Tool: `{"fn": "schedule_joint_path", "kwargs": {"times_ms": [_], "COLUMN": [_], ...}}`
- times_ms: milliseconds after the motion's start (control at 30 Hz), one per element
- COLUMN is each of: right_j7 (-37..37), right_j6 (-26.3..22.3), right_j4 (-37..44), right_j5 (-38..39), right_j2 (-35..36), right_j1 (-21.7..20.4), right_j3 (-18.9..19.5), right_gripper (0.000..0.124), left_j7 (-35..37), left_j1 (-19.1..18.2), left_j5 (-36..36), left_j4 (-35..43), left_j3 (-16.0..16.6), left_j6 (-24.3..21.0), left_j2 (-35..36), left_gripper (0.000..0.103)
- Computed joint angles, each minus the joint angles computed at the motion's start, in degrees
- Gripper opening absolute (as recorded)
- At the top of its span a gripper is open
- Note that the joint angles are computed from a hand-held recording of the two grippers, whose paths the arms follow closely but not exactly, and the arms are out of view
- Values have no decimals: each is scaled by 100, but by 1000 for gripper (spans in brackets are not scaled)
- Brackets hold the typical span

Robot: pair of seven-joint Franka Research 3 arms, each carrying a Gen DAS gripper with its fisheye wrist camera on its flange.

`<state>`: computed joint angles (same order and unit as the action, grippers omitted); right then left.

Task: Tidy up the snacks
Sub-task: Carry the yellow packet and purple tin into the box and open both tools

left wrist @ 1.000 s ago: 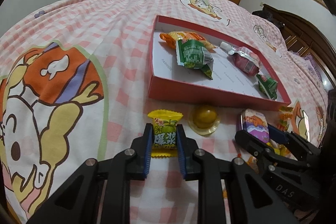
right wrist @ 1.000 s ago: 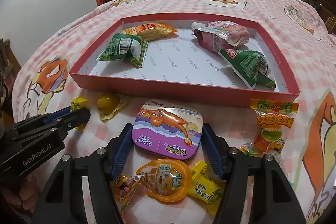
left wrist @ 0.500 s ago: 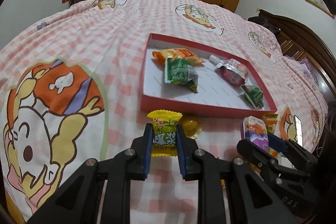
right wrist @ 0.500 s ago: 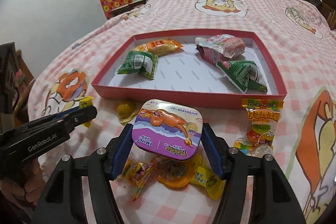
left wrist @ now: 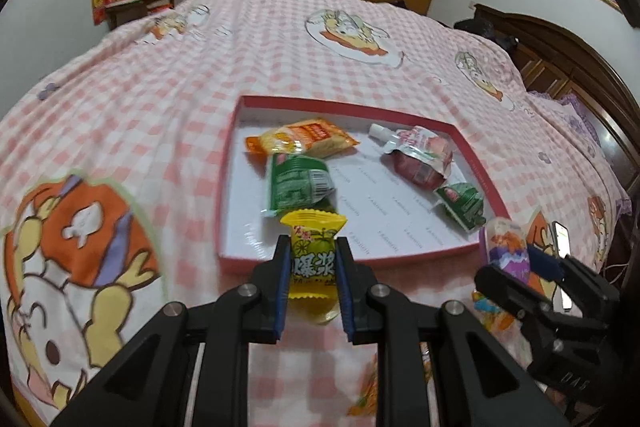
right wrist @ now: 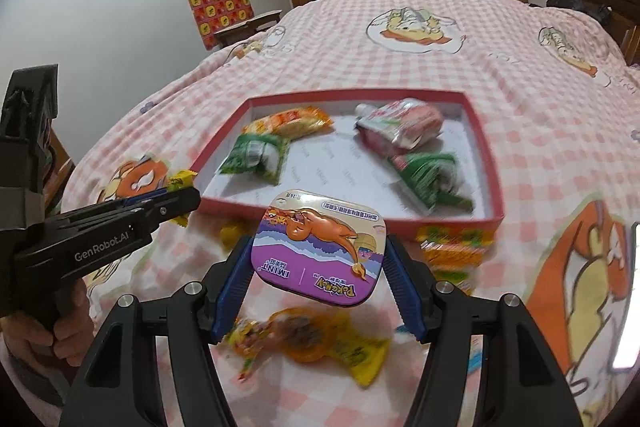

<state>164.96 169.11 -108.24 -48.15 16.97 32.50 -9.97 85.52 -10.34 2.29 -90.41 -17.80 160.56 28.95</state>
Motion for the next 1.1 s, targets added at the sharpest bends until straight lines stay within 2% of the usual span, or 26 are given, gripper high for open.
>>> {"fn": "schedule_joint_path", "kwargs": {"times_ms": [200, 400, 567, 767, 1100], "right_j7": [-171, -131, -274, -467, -968], "right_j6": [-201, -262, -230, -101, -90], "right_j4": [56, 170, 371, 578, 953], "right_j5": [48, -84, 113, 341, 1053], "right_j2": [-69, -25, 159, 389, 772], "right_j1": [-171, -341, -469, -413, -299], "right_j3": [4, -12, -25, -200, -454], "right_gripper": [65, 65, 65, 65, 65], "left_j7": [-130, -241, -375, -452, -432], "left_j1": [-265, -483, -543, -582, -591], "left_j5": [186, 446, 578, 648, 687], "left_j4": [855, 1402, 1634, 1938, 2151], "left_j3": [153, 312, 398, 458, 458], "left_j6": [-471, -645, -659, -871, -888], "left_j2": [527, 895, 1131, 1371, 1528], "left_gripper": [21, 21, 21, 21, 21]}}
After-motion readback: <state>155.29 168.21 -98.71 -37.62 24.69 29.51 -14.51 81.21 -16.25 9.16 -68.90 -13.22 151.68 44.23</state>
